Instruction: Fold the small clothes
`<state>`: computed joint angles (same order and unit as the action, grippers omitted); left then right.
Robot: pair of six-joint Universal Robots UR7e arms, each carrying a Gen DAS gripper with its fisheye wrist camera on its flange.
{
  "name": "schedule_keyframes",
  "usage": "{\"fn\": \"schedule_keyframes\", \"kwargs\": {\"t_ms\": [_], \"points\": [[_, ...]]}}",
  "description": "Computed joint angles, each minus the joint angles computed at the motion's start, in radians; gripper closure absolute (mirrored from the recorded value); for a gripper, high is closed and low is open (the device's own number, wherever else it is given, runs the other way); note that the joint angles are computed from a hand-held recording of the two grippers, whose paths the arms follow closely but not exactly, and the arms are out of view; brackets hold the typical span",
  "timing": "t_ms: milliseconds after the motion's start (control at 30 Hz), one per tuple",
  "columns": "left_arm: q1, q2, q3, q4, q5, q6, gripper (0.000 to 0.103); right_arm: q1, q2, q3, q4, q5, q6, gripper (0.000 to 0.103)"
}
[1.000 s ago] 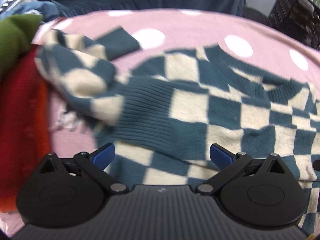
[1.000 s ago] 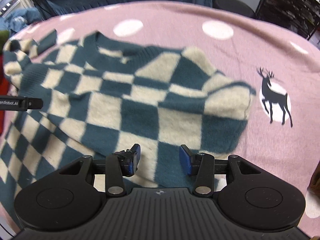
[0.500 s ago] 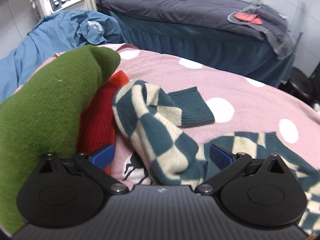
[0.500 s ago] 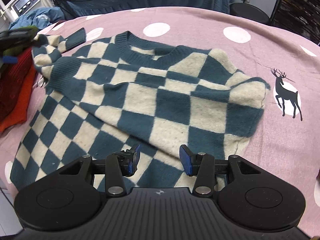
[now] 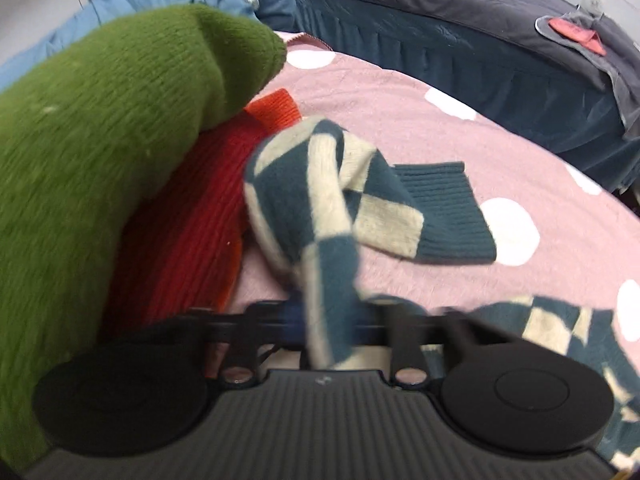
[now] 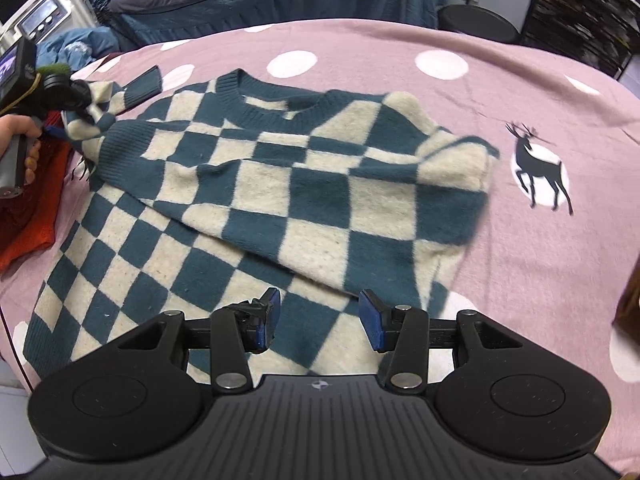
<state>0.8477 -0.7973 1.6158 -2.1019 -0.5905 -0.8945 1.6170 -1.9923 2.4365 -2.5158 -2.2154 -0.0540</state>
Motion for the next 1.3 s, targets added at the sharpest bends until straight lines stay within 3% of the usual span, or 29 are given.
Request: {"fn": "schedule_keyframes", "kwargs": {"t_ms": [167,267,333,433,567,667,767,833,900,967,1033,1133,1300], "points": [[-0.043,-0.017,0.06,-0.323,0.114,0.131,0.094,-0.004,-0.009,0.001,0.009,0.002,0.006,0.028],[-0.071,-0.019,0.069,-0.443,0.122,0.193,0.094,-0.003,-0.013,0.001,0.0,0.01,0.008,0.029],[-0.092,-0.016,0.087,-0.515,0.089,0.282,0.094,-0.005,-0.015,0.001,-0.011,0.02,0.01,0.029],[-0.159,-0.001,0.159,-0.622,0.042,0.527,0.093,0.0,-0.009,0.001,-0.025,0.023,0.002,0.029],[-0.26,-0.009,0.32,-0.676,-0.117,0.732,0.088,-0.003,-0.004,0.001,-0.029,0.031,0.002,0.029],[-0.295,-0.015,0.401,-0.572,-0.223,0.669,0.087,-0.016,-0.01,0.0,-0.025,0.042,0.006,0.029],[-0.311,-0.009,0.448,-0.477,-0.239,0.591,0.081,-0.037,-0.023,0.0,-0.03,0.066,0.006,0.029],[-0.311,-0.016,0.46,-0.428,-0.246,0.549,0.065,-0.049,-0.029,-0.001,-0.045,0.083,0.002,0.029],[-0.311,-0.037,0.485,-0.446,-0.268,0.536,0.042,-0.07,-0.025,-0.008,-0.065,0.124,-0.016,0.029],[-0.315,-0.061,0.5,-0.434,-0.269,0.533,0.032,-0.088,0.003,-0.027,-0.084,0.175,-0.023,0.029],[-0.32,-0.074,0.501,-0.399,-0.263,0.505,0.02,-0.108,0.051,-0.059,-0.096,0.251,-0.02,0.029],[-0.32,-0.105,0.485,-0.356,-0.261,0.458,0.017,-0.125,0.159,-0.113,-0.147,0.362,0.001,0.028],[-0.319,-0.137,0.467,-0.269,-0.238,0.377,0.013,-0.09,0.394,-0.235,-0.215,0.377,0.007,0.027]]}}
